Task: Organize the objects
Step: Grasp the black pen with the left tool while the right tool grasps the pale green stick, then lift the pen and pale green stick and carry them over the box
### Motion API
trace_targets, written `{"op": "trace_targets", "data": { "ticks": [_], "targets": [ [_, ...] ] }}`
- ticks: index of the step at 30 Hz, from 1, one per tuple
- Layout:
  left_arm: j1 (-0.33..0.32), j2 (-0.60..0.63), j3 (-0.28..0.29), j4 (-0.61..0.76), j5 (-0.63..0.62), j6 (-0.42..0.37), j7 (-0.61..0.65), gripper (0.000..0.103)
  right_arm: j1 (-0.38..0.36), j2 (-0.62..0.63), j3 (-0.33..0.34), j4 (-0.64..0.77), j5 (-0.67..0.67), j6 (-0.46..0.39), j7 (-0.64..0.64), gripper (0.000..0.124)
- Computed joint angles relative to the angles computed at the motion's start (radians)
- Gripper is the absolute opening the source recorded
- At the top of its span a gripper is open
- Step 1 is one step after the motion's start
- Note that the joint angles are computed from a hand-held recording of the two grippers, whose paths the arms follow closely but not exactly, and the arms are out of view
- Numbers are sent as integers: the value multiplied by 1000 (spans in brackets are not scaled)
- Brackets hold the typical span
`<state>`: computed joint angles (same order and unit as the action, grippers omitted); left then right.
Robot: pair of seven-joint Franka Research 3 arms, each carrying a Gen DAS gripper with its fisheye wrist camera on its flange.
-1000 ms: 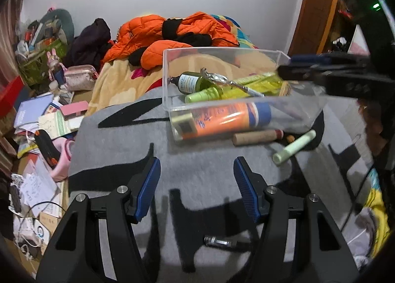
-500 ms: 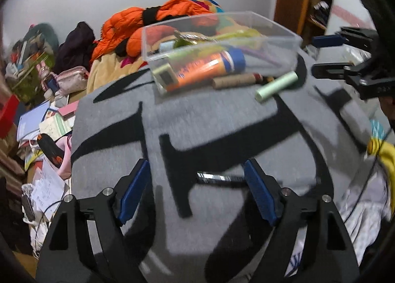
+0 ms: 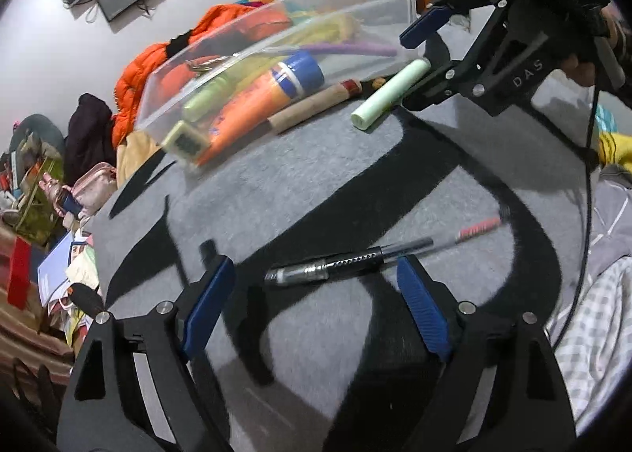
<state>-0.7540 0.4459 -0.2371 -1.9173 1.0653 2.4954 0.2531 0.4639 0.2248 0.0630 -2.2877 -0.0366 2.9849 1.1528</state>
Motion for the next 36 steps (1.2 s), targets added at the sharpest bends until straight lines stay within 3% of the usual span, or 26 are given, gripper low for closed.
{"op": "trace_targets", "data": {
  "ticks": [3, 5, 9, 11, 14, 18, 27, 32, 35, 36],
  "targets": [
    [12, 13, 6, 20, 1, 28, 9, 86, -17, 7, 20, 9, 24, -36, -35, 55],
    [19, 25, 11, 36, -2, 49, 25, 86, -58, -3, 68, 1, 100, -53, -106, 40],
    [36, 52, 13, 60, -51, 102, 70, 85, -66, -32, 74, -27, 155, -80, -150, 20],
    [47, 53, 17, 54, -80, 147, 67, 75, -77, -55, 79, -56, 192, -83, -175, 15],
    [67, 44, 15, 24, -144, 228, 61, 56, -97, -93, 92, -99, 276, -97, -228, 14],
    [34, 26, 27, 25, -170, 171, 51, 22, -110, -142, 95, -138, 397, -145, -296, 14],
    [53, 35, -11, 62, -299, 97, 149, 16, -73, -138, 77, -146, 378, -104, -263, 15],
    [62, 75, -12, 111, -345, 123, 235, 20, -64, -99, 78, -107, 338, -85, -214, 15],
    [38, 92, 20, 132, -325, 147, 219, 20, -59, -99, 86, -124, 345, -42, -204, 14],
    [31, 95, 26, 138, -320, 146, 214, 15, -65, -104, 96, -132, 371, -31, -215, 14]
  ]
}}
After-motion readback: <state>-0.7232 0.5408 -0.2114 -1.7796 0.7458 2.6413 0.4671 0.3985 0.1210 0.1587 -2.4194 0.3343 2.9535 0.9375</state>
